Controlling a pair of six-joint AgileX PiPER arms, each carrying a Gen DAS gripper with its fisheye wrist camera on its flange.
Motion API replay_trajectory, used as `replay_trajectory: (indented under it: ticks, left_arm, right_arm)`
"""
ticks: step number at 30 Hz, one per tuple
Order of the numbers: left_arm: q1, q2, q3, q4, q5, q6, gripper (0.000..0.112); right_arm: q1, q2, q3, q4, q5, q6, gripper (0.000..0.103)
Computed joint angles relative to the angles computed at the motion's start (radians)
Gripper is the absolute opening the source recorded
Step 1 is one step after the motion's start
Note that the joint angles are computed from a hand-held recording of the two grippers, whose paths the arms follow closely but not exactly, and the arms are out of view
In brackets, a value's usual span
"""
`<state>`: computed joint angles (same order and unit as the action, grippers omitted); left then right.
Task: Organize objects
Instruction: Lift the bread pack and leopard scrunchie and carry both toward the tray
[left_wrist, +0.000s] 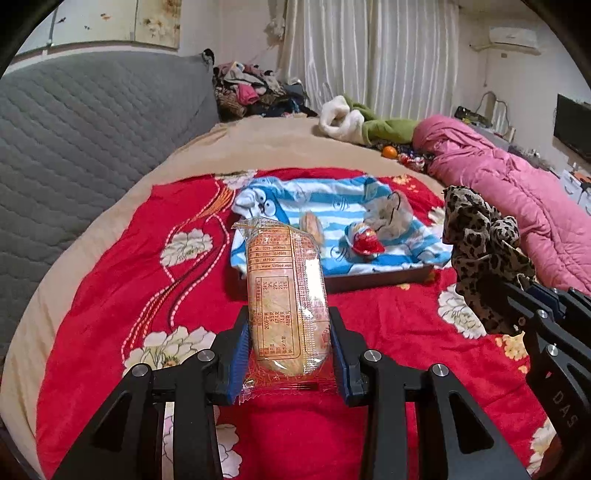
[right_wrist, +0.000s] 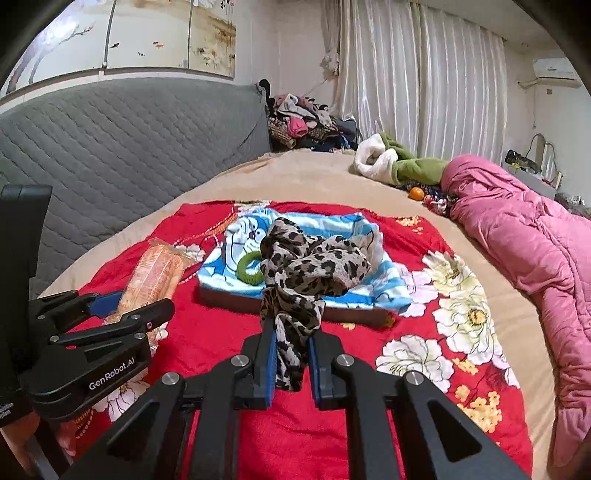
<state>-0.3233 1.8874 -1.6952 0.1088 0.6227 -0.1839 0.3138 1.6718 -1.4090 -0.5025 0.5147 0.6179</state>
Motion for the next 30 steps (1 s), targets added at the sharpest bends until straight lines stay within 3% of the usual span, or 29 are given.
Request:
replay_trajectory:
  ticks: [16, 25, 30]
  left_arm:
    - [-0.002, 0.047, -0.145, 0.015, 0.049, 0.013, 0.04]
    - [0.007, 0.169, -0.368, 0.003, 0.146, 0.047, 0.04]
    - [0.007, 0.278, -0.573, -0.009, 0.241, 0.063, 0.04]
  right_arm:
    - [-0.015, 0.043, -0.142, 0.047, 0.039, -0.093, 0.014]
    - [-0.058, 0.102, -0.272, 0.135, 0.071, -0.205, 0.014]
    - [-0.086, 0.153, -0.364, 0.173, 0.101, -0.26, 0.014]
